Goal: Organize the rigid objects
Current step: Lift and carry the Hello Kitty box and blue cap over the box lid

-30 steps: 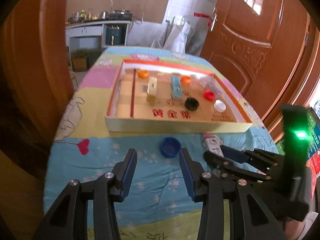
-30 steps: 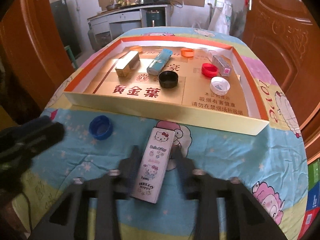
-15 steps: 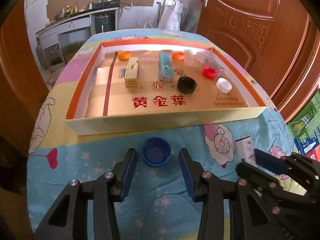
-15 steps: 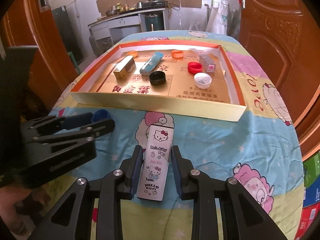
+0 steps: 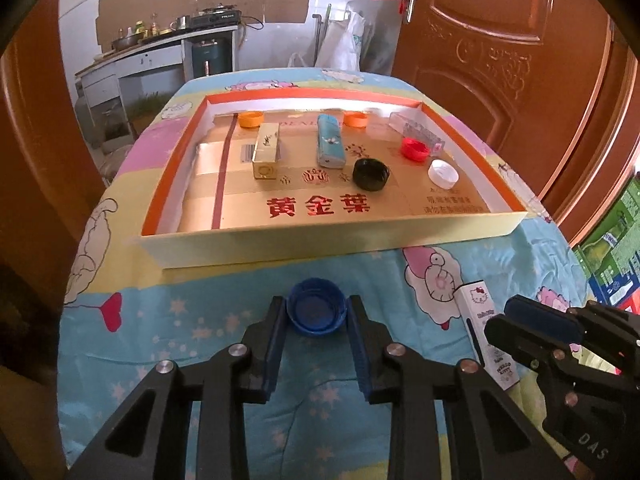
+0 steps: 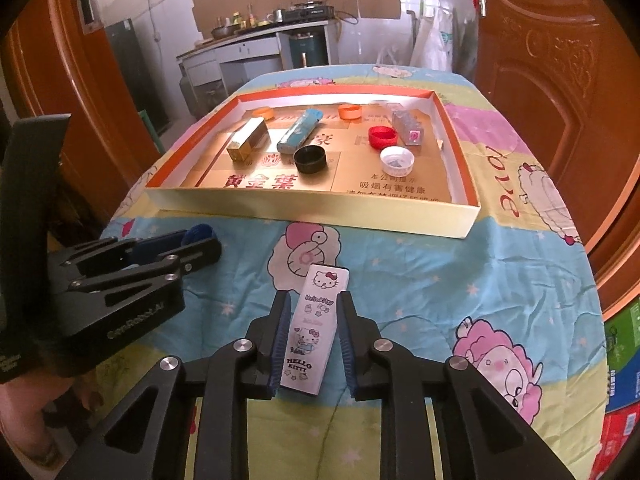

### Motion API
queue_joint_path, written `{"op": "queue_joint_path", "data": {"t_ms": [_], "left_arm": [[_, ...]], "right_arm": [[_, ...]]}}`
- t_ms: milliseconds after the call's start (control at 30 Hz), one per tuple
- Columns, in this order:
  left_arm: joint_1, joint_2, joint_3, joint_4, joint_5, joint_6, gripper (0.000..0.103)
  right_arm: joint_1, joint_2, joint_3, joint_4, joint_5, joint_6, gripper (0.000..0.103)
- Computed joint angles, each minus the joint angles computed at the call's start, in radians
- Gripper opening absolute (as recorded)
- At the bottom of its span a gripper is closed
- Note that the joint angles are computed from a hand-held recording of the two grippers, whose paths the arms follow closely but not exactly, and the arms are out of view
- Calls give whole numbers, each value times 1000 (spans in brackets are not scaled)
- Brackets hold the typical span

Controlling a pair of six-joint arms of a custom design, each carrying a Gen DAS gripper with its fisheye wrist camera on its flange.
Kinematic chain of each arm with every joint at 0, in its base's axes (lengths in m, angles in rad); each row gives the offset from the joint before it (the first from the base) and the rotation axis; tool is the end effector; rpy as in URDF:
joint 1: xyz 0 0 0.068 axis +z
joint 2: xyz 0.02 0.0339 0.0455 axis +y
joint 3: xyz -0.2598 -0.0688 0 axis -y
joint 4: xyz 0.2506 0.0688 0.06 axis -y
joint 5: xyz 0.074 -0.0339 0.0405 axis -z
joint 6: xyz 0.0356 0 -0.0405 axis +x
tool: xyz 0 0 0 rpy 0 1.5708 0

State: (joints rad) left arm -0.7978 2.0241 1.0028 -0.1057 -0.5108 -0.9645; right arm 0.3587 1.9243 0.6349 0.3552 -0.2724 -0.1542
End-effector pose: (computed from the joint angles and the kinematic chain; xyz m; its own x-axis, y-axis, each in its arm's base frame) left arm 0.2645 -0.2462 0.0698 -0.7521 -0.2557 -0.6075 -0.2459 0.9640 -0.1013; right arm 0.2790 0.1148 0.0461 -0.6691 -0.4088 -0.6206 -0.5977 0.7923 0.1225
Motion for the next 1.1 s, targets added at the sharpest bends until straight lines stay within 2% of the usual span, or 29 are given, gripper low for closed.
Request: {"op": "queue_joint_path", "data": {"t_ms": [67,133,400,433,467,533,733,800,833,867,933,1100], "left_arm": [[-5,-19,-14,3,-6,-11,31],[-7,-38,-29,10,-6,-21,31],[-30,-93,-67,16,-37,-45,31],[-31,-97,-73,21,-38,-45,31],[-32,-102,-79,27,-39,-46,31],[-32,-106,-84,34,-38,-47,31],[-33,-119,-114,58,-33,-54,31],[-32,-124,-125,65,-34,-56,31],[-32,-127,-129,68,-35,-58,31],[-33,-130,-134,71,-36,-58,31],[-35,-135,-139,73,-38,-58,31],[-39,-153,-143,73,-48,-56,31]], "right_arm": [[-5,-6,-2,-3,-6,-4,15],[-14,-10,-2,-10,-18,-8,12],[-39,23,16,-24,-67,-17,11],[-36,24,17,-21,-64,-19,15],[-29,28,25,-29,-54,-16,31],[-19,39,44,-48,-33,0,57],[32,82,75,-36,63,27,56],[61,83,64,-10,127,24,40],[70,84,56,7,150,23,28],[75,83,50,18,164,25,26],[72,83,47,22,159,22,26],[13,44,41,-13,61,25,26]]}}
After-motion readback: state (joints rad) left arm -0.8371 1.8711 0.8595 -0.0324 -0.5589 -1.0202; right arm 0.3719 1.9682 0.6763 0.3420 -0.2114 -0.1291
